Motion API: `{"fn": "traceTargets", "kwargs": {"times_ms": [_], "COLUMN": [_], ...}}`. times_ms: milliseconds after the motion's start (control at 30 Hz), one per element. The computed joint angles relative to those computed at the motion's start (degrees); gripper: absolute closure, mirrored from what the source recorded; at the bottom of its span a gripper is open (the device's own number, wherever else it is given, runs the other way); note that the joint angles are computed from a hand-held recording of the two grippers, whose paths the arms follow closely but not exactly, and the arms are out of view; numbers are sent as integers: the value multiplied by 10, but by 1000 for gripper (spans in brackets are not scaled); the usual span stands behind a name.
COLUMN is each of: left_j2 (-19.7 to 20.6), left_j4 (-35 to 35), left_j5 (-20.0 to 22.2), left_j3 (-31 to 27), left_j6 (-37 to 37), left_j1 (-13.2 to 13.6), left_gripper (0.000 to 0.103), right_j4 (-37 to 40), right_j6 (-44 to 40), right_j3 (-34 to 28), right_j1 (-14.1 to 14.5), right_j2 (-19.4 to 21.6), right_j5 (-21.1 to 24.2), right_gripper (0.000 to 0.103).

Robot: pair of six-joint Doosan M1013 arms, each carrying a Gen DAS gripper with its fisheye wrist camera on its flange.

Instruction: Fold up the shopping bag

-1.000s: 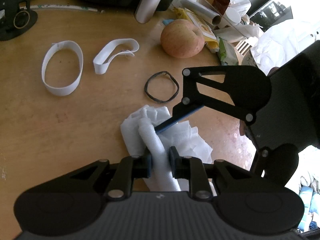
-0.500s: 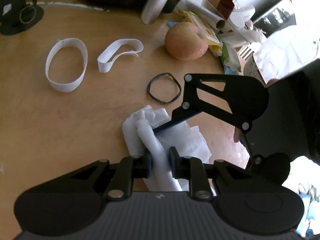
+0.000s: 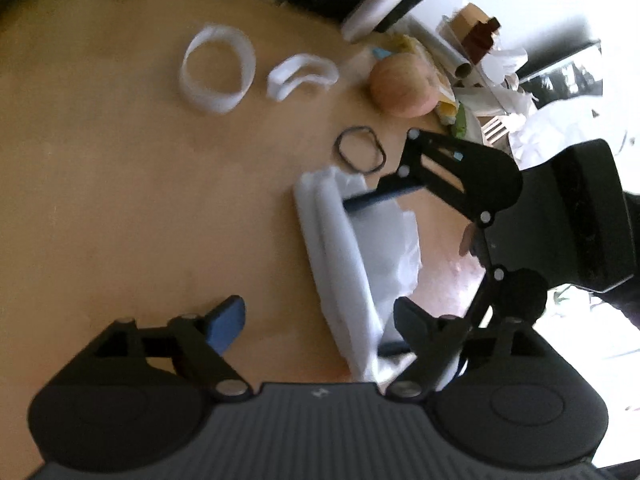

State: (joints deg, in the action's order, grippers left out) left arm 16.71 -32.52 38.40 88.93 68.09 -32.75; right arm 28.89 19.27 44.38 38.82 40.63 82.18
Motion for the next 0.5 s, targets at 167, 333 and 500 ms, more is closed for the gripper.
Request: {"fn": "traceTargets", "kwargs": {"times_ms": [167,333,500], "left_j2": [-5,4,20], "left_j4": [-109,-291,-372], "left_j5": [-48,-79,-71], "left_j3": [28,47,40], "left_j6": [63,182,224], "left_j1": [6,14,22], "left_gripper": [1,1,0], "right_j4": [12,12,16], "right_j6": [-5,-4,-5], "right_j3": [11,9,15], "right_j1": [-3,-2,-2], "right_j2": [-4,-2,-5], "right_j5": [-13,-14,-18], "right_gripper": [0,0,0]}}
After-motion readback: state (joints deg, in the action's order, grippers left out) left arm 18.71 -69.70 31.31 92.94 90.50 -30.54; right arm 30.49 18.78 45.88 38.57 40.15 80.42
